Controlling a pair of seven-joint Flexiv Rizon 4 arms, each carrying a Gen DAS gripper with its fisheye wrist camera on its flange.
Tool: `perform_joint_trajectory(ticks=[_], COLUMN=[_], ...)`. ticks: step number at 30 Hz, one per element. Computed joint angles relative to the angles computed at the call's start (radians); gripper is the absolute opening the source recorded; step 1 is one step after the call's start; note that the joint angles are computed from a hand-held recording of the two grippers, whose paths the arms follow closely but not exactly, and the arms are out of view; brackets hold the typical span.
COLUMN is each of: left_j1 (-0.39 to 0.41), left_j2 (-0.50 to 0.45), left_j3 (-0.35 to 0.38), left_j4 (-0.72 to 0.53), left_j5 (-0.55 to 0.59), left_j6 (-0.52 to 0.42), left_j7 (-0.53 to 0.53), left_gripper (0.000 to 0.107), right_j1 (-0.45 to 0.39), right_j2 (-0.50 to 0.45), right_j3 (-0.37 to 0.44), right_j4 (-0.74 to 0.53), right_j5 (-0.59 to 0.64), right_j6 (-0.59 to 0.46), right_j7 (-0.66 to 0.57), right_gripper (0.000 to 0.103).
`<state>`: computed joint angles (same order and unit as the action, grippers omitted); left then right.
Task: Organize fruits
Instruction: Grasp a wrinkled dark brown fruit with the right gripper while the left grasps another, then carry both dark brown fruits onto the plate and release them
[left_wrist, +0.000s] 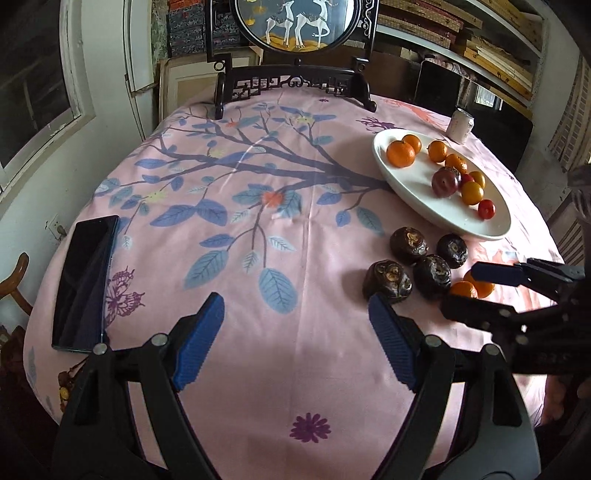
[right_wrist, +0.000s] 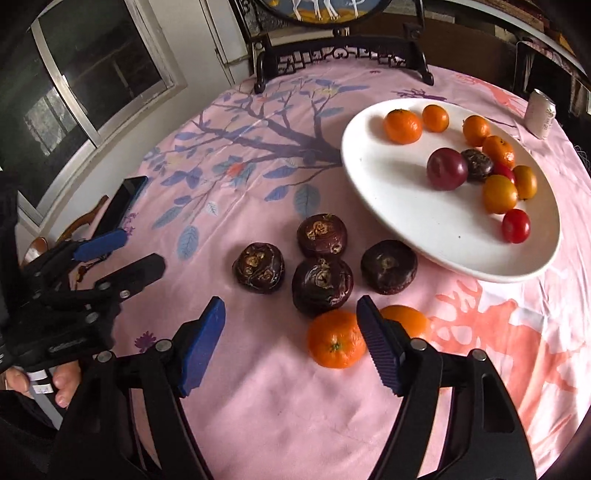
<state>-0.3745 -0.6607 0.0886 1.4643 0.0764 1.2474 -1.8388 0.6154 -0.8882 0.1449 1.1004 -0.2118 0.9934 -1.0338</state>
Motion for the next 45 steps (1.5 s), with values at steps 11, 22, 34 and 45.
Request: perform_joint_trajectory(ticks=[11, 22, 34, 45], left_j1=[0.043, -0.026, -0.033, -0.009], left_j2=[-0.018, -0.180, -0.207, -0.125], left_j3=[-0.061, -0.046, -0.042, -0.111], left_j4=[0.006, -0.254, -0.311, -0.219], left_j5=[-0.056, -0.063, -0.038, -0.085], left_j6=[-0.001, -0.178, -0.185, -0.118], left_j7=[0.090, 0.126, 0.075, 0.150], left_gripper=[0.083, 0.083, 0.043, 0.043], right_j1=[0.028, 0.095, 0.052, 0.034], right_j2=[-0.101, 0.220, 0.248, 0.258], right_j3=[-0.037, -0.231, -0.215, -0.222], right_j4=[-0.203, 0.399, 0.505, 0.536], right_j5=[0.020, -0.213, -0.301, -0.330], right_j6=[-0.190, 0.244, 0.360, 0.406], right_j7=[-0.011, 0.384, 0.532, 0.577], right_gripper=[0.041, 0.041, 0.041, 0.041])
